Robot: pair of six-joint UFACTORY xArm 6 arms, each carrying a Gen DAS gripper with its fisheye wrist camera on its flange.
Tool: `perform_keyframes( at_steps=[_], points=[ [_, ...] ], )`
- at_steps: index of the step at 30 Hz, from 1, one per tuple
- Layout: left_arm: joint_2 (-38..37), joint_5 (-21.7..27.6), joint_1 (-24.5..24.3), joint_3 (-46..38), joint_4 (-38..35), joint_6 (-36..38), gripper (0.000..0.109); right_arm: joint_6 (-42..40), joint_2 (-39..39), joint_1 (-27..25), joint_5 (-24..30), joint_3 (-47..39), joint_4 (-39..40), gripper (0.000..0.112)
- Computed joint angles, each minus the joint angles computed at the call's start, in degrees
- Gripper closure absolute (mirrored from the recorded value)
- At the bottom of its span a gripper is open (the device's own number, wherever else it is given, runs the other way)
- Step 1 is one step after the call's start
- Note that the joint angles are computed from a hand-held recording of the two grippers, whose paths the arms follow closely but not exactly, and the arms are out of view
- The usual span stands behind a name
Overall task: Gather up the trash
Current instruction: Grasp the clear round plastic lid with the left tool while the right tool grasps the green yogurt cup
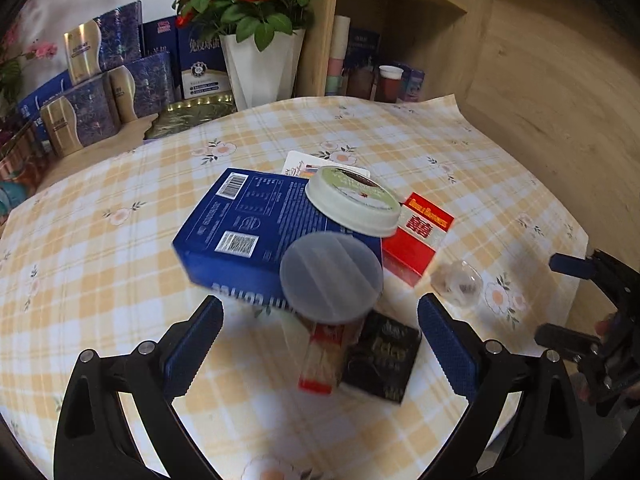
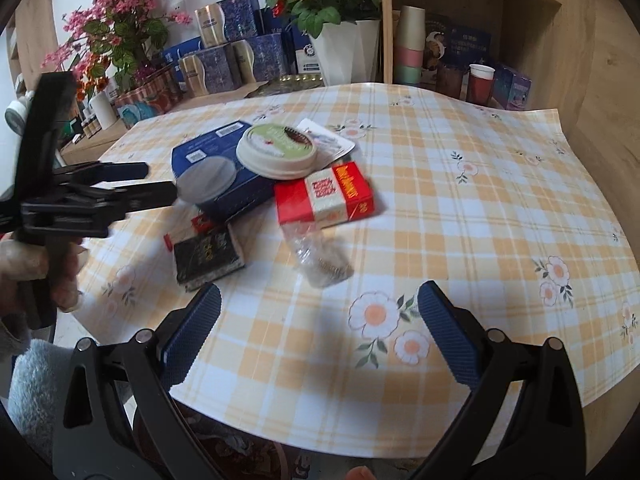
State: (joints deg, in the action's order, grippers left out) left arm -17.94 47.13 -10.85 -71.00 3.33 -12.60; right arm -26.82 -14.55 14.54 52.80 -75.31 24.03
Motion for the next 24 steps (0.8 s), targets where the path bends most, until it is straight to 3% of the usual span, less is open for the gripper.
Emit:
perform_keyframes(
  at_steps=[9,13,24],
  points=[
    [6.6,1.2,0.0,-4.9,2.4,-1.1,0.02,-2.0,3.8,-0.5,0.5,-3.8,0.2,0.015],
    [6.6,1.2,0.1,-4.8,2.8,-0.8,0.044,-2.0,5.9,-0.5,1.5,-6.5,0.8,0.015],
    [-0.6,-1.1,2.9,1.0,-1.7,-0.8,0.045,-0.1,19.0,2.4,6.6,-23.5,2.3,0.015]
  ],
)
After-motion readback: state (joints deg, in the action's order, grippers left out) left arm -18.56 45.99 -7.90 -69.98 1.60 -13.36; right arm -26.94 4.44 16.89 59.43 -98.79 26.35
